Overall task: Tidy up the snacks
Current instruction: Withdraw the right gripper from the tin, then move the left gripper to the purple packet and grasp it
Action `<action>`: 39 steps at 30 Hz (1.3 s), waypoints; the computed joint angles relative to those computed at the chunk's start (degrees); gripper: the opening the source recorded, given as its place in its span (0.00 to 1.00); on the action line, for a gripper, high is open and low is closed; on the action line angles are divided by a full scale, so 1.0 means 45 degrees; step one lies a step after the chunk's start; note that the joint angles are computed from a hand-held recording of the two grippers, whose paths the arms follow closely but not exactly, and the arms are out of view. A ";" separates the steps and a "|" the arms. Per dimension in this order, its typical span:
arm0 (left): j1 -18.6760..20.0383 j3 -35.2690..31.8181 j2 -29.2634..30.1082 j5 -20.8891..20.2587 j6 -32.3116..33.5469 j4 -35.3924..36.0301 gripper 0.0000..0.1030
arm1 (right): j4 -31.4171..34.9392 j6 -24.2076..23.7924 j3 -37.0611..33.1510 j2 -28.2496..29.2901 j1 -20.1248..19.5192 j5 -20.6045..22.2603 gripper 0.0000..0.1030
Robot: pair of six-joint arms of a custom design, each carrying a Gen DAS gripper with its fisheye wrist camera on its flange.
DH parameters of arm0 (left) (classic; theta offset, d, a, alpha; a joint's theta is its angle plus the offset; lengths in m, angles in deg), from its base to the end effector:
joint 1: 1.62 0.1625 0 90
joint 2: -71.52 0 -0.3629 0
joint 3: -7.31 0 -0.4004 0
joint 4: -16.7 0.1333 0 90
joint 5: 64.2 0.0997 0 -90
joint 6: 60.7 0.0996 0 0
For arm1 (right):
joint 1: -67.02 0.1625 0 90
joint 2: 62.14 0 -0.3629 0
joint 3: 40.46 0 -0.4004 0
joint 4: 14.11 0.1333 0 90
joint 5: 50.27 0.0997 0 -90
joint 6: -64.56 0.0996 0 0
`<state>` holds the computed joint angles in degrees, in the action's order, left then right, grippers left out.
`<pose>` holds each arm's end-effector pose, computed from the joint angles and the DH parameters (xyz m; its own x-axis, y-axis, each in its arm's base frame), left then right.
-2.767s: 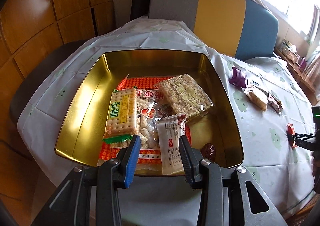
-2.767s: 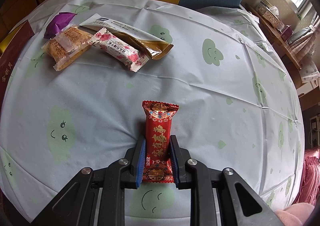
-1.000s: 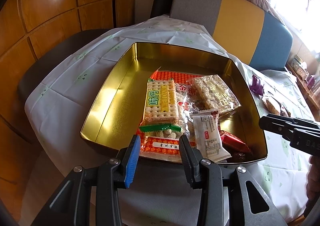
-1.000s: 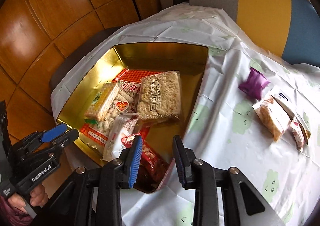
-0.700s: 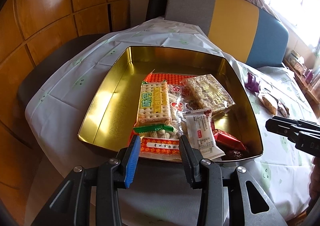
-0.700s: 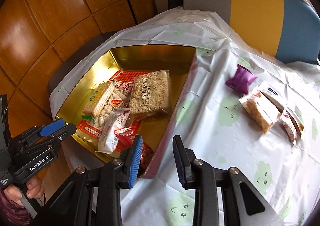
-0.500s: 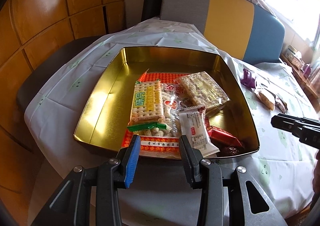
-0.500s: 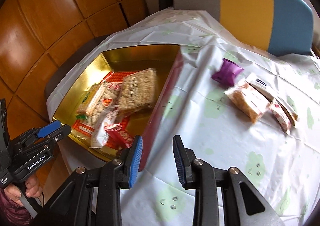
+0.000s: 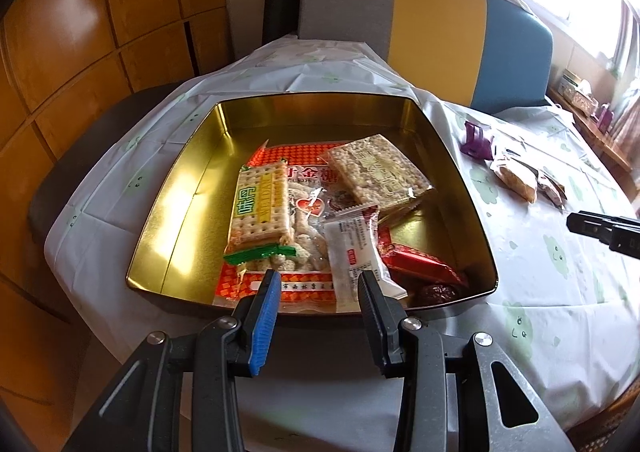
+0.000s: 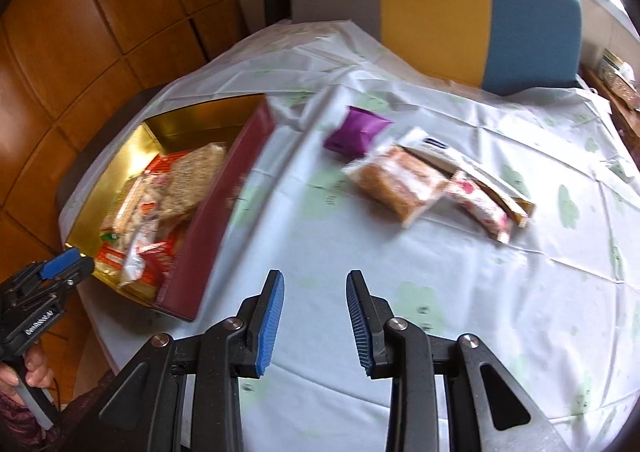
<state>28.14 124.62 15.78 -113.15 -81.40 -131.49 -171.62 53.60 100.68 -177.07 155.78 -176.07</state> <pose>-0.3268 -0.4157 0.0295 -0.6250 0.4552 -0.6341 0.6902 0.7017 -0.1766 0.0678 -0.3360 0.3199 -0.7910 0.2534 0.5569 -0.1366 0.8141 -0.5644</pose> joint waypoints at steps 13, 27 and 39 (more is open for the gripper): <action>-0.0671 -0.0071 0.0472 0.0522 0.0647 -0.0161 0.39 | 0.0694 -0.1328 0.0149 -0.2202 -0.1888 -0.0637 0.33; -0.1182 -0.0596 0.1196 0.0506 0.1040 0.0182 0.39 | 0.1381 -0.0864 0.0111 -0.4101 -0.5310 0.1187 0.33; -0.1462 -0.1478 0.2109 0.0063 0.1737 0.0159 0.39 | -0.0584 -0.1634 0.0373 -0.3197 -0.4127 -0.0443 0.33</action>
<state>21.56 117.97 25.27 -112.87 -73.58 -130.78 -174.25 46.24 102.35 -191.46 137.21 -178.07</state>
